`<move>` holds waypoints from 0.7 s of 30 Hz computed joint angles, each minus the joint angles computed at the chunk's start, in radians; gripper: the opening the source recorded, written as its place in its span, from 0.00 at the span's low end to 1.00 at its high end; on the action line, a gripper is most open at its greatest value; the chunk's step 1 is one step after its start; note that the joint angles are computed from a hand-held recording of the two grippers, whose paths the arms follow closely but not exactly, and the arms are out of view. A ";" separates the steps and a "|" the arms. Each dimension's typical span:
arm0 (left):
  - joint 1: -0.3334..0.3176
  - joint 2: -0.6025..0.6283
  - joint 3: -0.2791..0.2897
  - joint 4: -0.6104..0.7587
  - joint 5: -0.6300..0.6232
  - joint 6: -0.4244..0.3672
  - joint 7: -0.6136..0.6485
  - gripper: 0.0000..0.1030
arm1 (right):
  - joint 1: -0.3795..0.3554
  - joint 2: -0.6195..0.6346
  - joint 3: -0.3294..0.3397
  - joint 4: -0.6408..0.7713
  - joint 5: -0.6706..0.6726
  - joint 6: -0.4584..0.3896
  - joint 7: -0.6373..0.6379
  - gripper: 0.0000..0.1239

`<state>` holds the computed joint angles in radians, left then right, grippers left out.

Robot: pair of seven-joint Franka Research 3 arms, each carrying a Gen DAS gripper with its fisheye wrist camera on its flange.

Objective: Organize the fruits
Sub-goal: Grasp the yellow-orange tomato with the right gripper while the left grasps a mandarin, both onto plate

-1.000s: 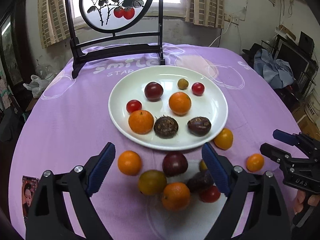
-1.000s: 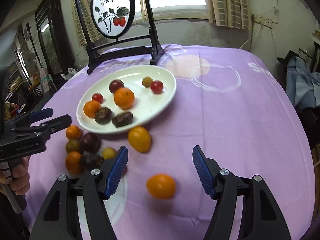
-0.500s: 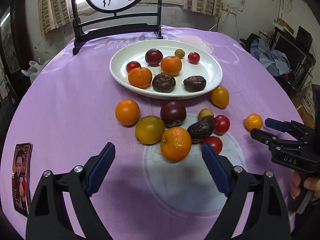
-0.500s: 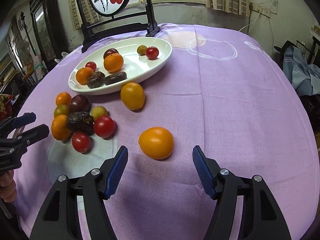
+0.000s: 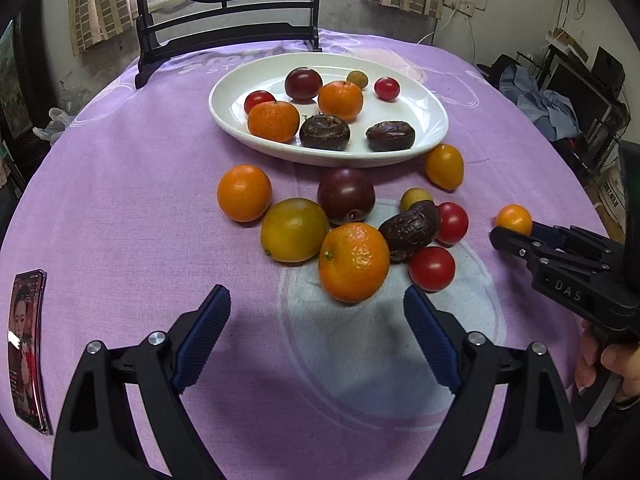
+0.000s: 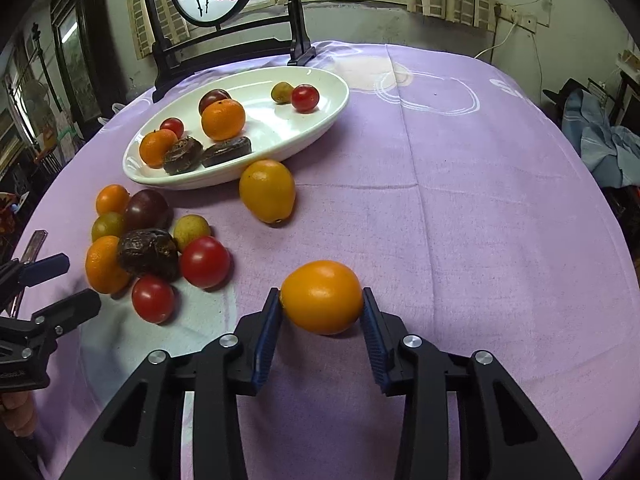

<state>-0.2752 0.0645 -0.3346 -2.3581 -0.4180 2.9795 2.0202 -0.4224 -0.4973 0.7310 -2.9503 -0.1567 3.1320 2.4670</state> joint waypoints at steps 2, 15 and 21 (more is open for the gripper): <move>-0.003 0.001 0.003 0.000 0.018 0.001 -0.016 0.84 | 0.041 -0.002 -0.033 -0.018 0.014 0.024 -0.007 0.32; -0.015 0.076 0.021 0.065 0.249 -0.040 -0.248 0.60 | 0.111 -0.040 -0.031 -0.068 0.150 0.109 -0.086 0.32; 0.007 0.090 -0.004 0.068 0.374 -0.004 -0.344 0.37 | 0.127 -0.033 -0.031 -0.078 0.220 0.132 -0.138 0.32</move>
<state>-0.2679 0.1547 -0.3386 -2.2904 -0.0439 2.9751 1.6762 -0.2950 -0.5301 0.6996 -3.0285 0.0638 3.2644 2.3294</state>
